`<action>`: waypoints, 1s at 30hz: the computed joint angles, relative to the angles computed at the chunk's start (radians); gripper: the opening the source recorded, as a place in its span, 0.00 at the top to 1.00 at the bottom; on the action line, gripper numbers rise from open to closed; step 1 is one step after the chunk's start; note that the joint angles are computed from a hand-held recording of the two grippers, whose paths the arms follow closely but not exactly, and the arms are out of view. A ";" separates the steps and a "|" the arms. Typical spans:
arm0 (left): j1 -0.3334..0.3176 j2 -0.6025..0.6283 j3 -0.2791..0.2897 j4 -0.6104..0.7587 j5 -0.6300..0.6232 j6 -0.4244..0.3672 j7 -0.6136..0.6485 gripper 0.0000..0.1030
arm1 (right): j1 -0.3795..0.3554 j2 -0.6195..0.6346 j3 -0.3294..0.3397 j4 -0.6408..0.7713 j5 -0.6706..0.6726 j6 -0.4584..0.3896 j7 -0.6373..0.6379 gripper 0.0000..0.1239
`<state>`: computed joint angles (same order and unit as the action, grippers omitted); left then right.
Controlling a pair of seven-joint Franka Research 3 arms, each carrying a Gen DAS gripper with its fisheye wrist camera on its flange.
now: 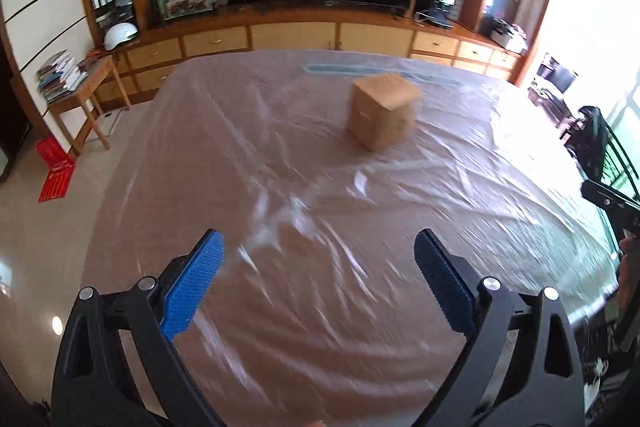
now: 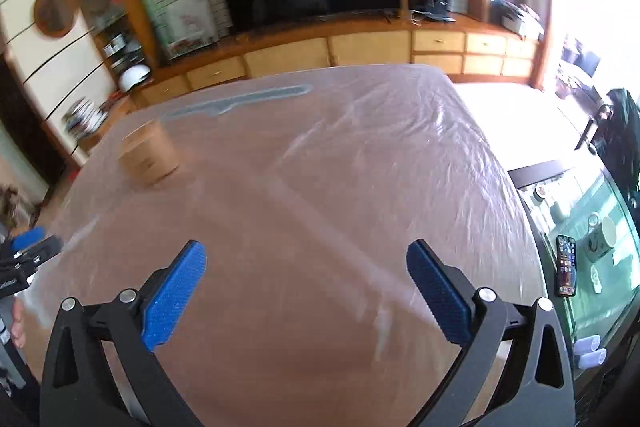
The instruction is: Collect trash
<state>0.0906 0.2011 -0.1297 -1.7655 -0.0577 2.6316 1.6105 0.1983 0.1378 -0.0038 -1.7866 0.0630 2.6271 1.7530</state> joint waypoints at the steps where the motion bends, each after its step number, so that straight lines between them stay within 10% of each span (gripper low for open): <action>1: -0.001 0.047 0.008 0.059 0.013 -0.017 -0.012 0.06 | -0.005 0.048 -0.008 0.058 -0.003 -0.018 0.014 0.20; 16: 0.007 0.579 0.025 0.806 0.158 -0.301 -0.087 0.06 | -0.024 0.421 -0.087 0.509 -0.057 -0.141 0.047 0.20; 30: -0.001 0.715 0.026 1.027 0.164 -0.370 -0.083 0.01 | 0.017 0.463 -0.115 0.592 -0.164 -0.249 0.115 0.20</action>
<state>0.0899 0.9161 -0.1038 -0.7381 0.1063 2.2618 1.5275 0.2152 0.6006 -0.1187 -1.1948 -0.1009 2.3778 1.8682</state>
